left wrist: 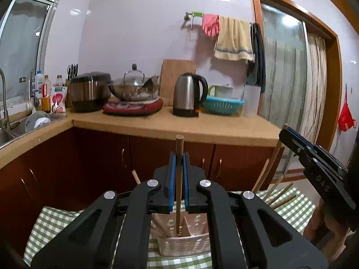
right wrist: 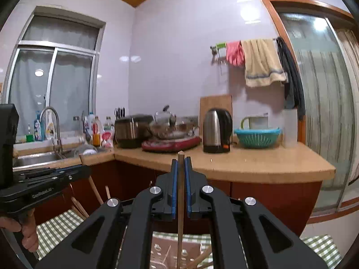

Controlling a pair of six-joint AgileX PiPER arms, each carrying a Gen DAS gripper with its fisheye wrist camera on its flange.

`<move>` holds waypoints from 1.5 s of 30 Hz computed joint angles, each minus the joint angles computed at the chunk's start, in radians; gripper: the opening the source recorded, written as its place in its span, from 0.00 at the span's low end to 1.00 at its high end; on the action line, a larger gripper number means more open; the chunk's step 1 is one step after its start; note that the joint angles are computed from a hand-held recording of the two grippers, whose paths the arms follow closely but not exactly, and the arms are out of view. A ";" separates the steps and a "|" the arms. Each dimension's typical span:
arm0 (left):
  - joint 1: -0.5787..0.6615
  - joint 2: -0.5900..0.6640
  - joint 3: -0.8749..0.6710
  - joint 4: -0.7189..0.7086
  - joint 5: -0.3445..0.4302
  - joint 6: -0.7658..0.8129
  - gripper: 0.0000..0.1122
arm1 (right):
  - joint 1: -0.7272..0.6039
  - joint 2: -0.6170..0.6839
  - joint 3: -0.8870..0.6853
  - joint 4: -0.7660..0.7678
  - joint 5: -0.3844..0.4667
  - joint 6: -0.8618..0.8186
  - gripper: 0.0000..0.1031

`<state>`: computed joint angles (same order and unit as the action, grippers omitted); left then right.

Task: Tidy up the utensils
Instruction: 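Lower the left tool's chopstick into the basket and open it while the right tool releases its chopstick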

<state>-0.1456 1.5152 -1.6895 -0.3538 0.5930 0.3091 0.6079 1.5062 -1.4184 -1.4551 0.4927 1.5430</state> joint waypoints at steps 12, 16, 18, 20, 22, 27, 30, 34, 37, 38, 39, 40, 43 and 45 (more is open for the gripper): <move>-0.029 -0.020 0.152 0.049 -0.094 0.018 0.06 | -0.004 0.036 0.019 0.062 -0.002 -0.033 0.07; -0.041 -0.021 0.176 0.077 -0.116 0.006 0.06 | -0.003 0.048 0.012 0.098 -0.001 -0.068 0.07; -0.048 -0.023 0.190 0.097 -0.131 -0.003 0.06 | -0.007 0.052 0.011 0.115 -0.005 -0.080 0.07; -0.056 -0.023 0.204 0.123 -0.146 -0.017 0.06 | -0.007 0.055 0.013 0.128 -0.005 -0.089 0.07; -0.061 -0.022 0.213 0.140 -0.154 -0.026 0.06 | -0.007 0.058 0.015 0.134 -0.005 -0.094 0.07; -0.064 -0.015 0.218 0.148 -0.156 -0.032 0.06 | -0.003 0.060 0.026 0.137 -0.003 -0.094 0.07; -0.061 -0.010 0.217 0.143 -0.154 -0.029 0.06 | 0.000 0.057 0.027 0.143 0.000 -0.104 0.07; -0.057 -0.011 0.219 0.129 -0.150 -0.016 0.07 | -0.001 0.054 0.027 0.159 -0.002 -0.124 0.07; -0.055 -0.009 0.215 0.123 -0.143 -0.010 0.11 | 0.001 0.054 0.025 0.167 0.005 -0.129 0.07; -0.055 -0.010 0.216 0.124 -0.143 -0.012 0.16 | 0.001 0.054 0.025 0.174 0.007 -0.135 0.09; -0.056 -0.012 0.217 0.125 -0.144 -0.014 0.28 | 0.001 0.053 0.026 0.174 0.008 -0.134 0.11; -0.053 -0.018 0.223 0.110 -0.149 -0.005 0.39 | 0.003 0.051 0.030 0.169 0.011 -0.128 0.19; -0.057 -0.033 0.236 0.119 -0.170 -0.019 0.47 | 0.010 0.041 0.046 0.130 0.023 -0.084 0.35; -0.064 -0.033 0.229 0.138 -0.166 -0.034 0.51 | 0.013 0.036 0.050 0.125 0.029 -0.077 0.40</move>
<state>-0.2096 1.4817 -1.4608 -0.2161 0.4270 0.2750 0.6207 1.5418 -1.3686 -1.3300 0.5222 1.4655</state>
